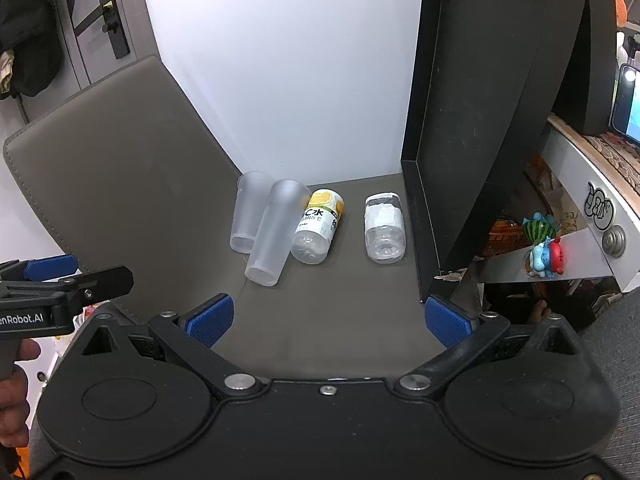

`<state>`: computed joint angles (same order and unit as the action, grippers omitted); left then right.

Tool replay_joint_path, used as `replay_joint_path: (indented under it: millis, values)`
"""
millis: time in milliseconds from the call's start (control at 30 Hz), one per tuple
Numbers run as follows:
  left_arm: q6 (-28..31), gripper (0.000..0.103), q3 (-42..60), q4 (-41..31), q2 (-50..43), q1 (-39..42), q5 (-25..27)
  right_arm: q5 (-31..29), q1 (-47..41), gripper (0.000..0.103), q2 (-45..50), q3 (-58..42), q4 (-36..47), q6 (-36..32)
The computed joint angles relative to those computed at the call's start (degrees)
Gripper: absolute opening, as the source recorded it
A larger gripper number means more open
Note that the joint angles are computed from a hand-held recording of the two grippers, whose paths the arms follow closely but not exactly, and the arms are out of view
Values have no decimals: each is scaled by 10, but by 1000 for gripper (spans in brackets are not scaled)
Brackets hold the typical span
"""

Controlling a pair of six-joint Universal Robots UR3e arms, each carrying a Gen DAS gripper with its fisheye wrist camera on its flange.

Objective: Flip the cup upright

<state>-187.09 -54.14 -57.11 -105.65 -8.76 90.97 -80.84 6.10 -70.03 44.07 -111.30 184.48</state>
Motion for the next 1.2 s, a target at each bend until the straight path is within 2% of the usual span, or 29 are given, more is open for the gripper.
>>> replay_joint_path:
  millis: [233, 1100, 1200]
  values:
    - [7, 103, -24, 24, 9, -6, 17, -2, 0, 103, -9, 19, -18, -4]
    - [7, 103, -40, 34, 15, 2, -12, -35, 17, 103, -22, 56, -56, -2]
    - [4, 102, -42, 38, 16, 3, -13, -23, 11, 103, -26, 64, -61, -6]
